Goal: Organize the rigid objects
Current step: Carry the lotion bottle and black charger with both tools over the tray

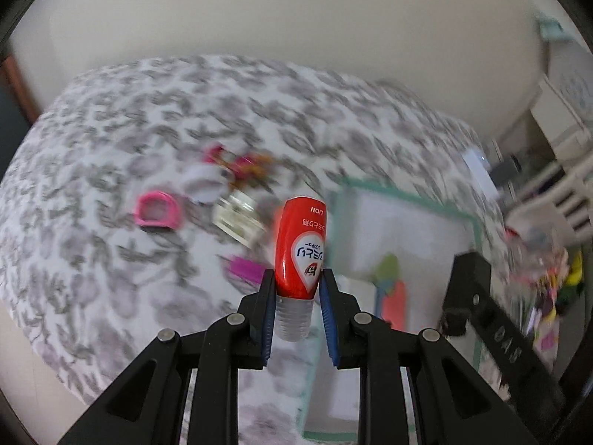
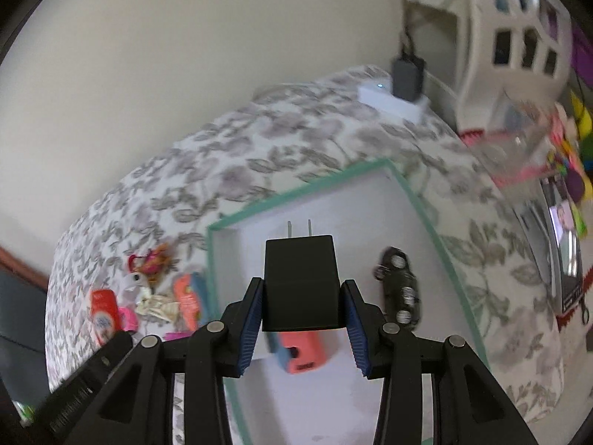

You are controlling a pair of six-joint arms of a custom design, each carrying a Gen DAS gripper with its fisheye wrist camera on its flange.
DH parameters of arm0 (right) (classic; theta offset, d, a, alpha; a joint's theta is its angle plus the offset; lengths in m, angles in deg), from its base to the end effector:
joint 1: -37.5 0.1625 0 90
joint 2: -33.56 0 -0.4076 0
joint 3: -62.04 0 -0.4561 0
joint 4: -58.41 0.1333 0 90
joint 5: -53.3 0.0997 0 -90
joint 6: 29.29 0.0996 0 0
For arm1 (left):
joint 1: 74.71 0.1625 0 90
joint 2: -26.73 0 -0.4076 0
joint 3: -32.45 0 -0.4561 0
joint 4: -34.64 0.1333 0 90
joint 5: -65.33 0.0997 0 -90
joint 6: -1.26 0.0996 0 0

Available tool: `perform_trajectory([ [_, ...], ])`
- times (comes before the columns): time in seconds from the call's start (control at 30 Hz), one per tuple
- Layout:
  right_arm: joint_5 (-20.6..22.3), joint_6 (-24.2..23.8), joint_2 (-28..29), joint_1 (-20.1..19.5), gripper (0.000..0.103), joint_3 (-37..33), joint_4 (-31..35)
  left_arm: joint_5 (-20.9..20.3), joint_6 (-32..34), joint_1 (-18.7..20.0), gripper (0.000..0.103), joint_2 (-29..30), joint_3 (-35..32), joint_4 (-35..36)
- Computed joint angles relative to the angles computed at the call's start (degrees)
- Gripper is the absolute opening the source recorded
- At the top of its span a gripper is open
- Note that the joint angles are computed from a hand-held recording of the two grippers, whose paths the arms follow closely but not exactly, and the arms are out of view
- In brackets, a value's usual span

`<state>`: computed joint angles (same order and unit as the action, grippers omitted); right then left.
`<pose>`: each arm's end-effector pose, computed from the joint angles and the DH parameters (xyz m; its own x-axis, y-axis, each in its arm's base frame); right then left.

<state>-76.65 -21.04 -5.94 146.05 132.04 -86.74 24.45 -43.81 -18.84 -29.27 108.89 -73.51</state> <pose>0.3298 -0.7648 0.1625 -0.8451 0.1336 0.5177 -0.1696 0.8513 -0.4965 -0.2494 -0.7398 0.2720 -0.7675 -0.3086 -0.5618 0.0244 0.8618 -0.5066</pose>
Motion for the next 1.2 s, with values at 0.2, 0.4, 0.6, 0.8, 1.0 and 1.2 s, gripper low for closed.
perform_trajectory([
  [0.2,0.4,2.8,-1.0,-1.2,0.045,0.4,3.2,-5.3,2.1,0.5,0.024,2.1,-0.6,0.3],
  [0.4,0.6,5.9,-0.9,-2.1,0.045,0.0,7.4,-8.5,3.7,0.8,0.024,4.5,-2.1,3.0],
  [0.6,0.8,8.6,0.0,-2.9,0.045,-1.0,12.2,-9.8,2.7,1.1,0.024,6.0,-3.4,6.6],
  [0.8,0.7,9.4,0.5,-3.3,0.045,-1.6,14.5,-11.2,2.5,1.5,0.024,7.2,-4.4,8.4],
  [1.0,1.3,11.4,1.0,-4.0,0.045,-2.2,17.7,-12.3,1.3,2.1,0.024,7.9,-5.3,10.2],
  [1.2,0.1,11.2,1.7,-3.7,0.045,-2.8,18.5,-12.8,1.5,2.5,0.025,8.4,-6.0,10.6],
])
